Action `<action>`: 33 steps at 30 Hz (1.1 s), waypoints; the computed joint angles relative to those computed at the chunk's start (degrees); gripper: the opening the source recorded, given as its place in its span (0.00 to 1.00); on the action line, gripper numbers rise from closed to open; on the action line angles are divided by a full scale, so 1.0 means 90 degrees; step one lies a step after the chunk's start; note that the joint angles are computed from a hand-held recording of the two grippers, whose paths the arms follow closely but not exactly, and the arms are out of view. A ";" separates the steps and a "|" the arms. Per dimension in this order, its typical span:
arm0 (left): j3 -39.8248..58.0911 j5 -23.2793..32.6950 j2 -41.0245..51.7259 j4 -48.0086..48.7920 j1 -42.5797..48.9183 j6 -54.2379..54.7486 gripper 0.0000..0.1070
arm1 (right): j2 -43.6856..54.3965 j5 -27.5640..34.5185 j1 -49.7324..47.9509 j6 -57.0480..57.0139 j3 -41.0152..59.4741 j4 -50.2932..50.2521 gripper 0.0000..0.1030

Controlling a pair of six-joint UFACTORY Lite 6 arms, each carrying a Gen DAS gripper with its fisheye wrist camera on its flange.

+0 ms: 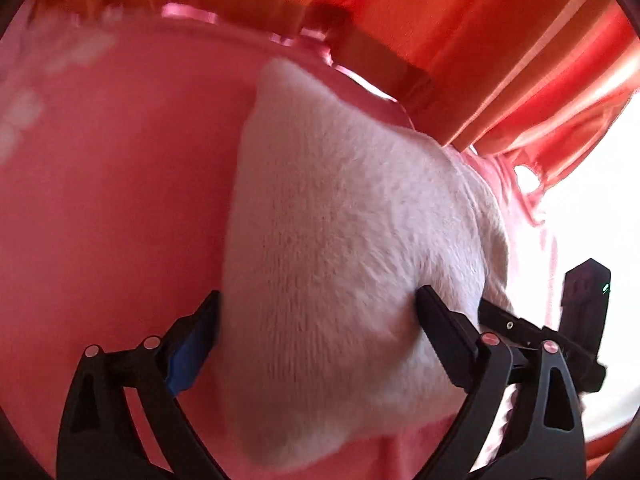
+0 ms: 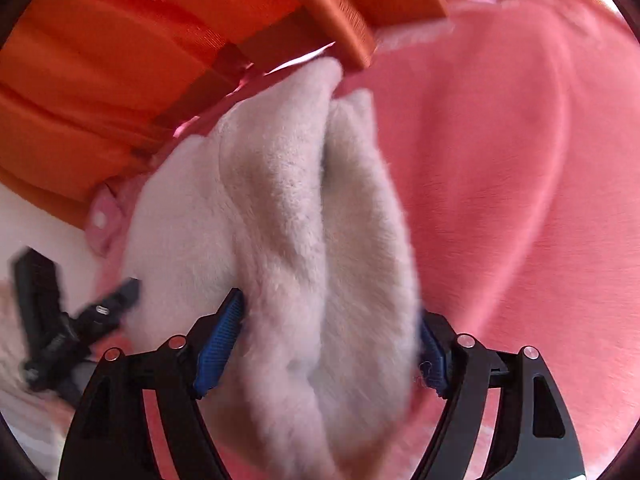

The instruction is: Fold small clothes

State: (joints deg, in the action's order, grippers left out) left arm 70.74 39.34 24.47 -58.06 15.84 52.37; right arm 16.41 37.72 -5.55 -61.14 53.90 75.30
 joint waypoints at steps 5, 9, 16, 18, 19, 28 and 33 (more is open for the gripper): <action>0.0694 0.0708 0.1008 -0.0917 0.0238 0.0321 0.91 | 0.0322 -0.0083 0.0217 -0.0169 0.0308 0.0290 0.73; 0.0617 0.0410 0.0652 -0.0537 0.0022 0.0308 0.62 | -0.0015 -0.0186 0.0365 -0.0181 0.0208 0.0246 0.41; 0.1042 0.1455 -0.0359 -0.0098 0.0416 0.0176 0.45 | -0.2032 -0.0238 0.0581 0.0747 -0.0297 -0.0136 0.28; 0.1412 0.2039 -0.0691 -0.0099 0.0688 0.0098 0.45 | -0.2753 -0.0144 0.0664 0.1337 -0.0202 -0.0443 0.28; 0.1650 0.2358 -0.0887 -0.0137 0.0858 0.0090 0.45 | -0.3051 -0.0153 0.0740 0.1663 -0.0067 -0.0664 0.28; 0.5511 0.5090 -0.0936 -0.1431 0.3020 -0.0325 0.47 | -0.4512 -0.1659 0.3237 0.6189 0.2289 -0.4782 0.29; 0.7277 0.5415 -0.0036 -0.2002 0.3723 -0.0581 0.51 | -0.3775 -0.2435 0.4108 0.7057 0.3032 -0.5753 0.30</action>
State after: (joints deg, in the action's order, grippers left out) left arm 136.24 88.08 24.15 -76.08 49.35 47.14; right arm -17.56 15.80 31.42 2.37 81.19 23.53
